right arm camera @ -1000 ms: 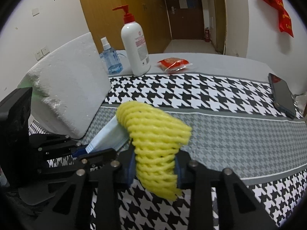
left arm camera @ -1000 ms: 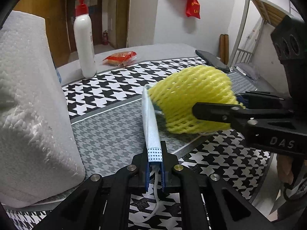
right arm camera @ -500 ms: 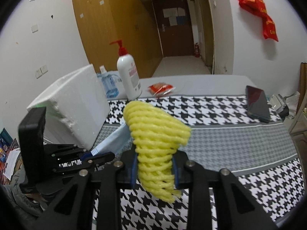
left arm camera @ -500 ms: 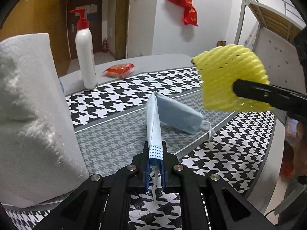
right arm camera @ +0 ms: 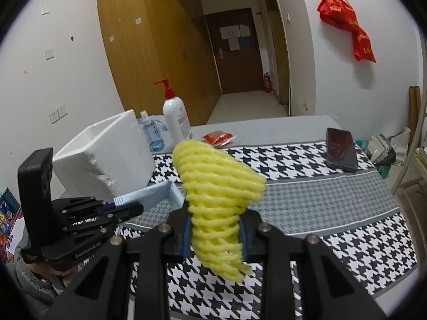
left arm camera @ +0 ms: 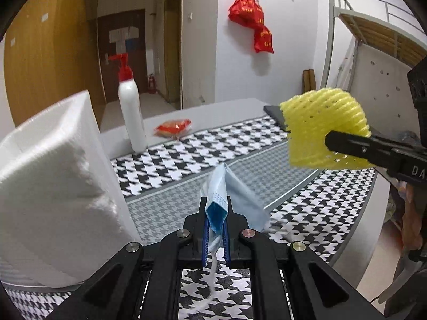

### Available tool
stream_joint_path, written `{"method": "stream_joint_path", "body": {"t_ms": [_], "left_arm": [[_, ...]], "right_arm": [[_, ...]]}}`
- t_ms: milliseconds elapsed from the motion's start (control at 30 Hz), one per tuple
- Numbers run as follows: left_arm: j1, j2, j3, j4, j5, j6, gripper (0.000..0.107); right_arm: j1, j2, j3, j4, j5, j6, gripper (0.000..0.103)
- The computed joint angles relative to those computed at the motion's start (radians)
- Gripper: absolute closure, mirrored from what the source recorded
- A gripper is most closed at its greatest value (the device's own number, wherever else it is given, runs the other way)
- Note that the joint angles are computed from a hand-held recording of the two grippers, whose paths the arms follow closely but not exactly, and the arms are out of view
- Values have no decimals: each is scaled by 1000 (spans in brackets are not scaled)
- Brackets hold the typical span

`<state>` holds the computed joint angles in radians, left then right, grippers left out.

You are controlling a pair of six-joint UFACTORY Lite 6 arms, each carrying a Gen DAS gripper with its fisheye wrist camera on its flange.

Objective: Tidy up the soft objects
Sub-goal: 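Lift the yellow net with the right tool while the left tool carries the mask to the box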

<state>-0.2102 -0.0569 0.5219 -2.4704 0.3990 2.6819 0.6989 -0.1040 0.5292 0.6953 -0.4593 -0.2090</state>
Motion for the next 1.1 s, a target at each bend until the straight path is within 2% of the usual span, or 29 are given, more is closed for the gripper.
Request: {"method": "stream_joint_path", "body": {"t_ms": [367, 600, 800, 900, 1100], "left_arm": [[55, -304, -112, 198, -39, -178, 98], [114, -485, -176, 411, -37, -366, 98], [191, -621, -213, 621, -3, -563, 99], [259, -699, -228, 747, 40, -680, 99], [381, -798, -234, 893, 124, -804, 99]], "right_arm": [[125, -106, -34, 210, -73, -175, 71], [208, -125, -15, 306, -122, -261, 71], [265, -130, 3, 369, -160, -319, 71], [297, -131, 16, 403, -181, -356, 71], [352, -125, 44, 440, -224, -402, 71]]}}
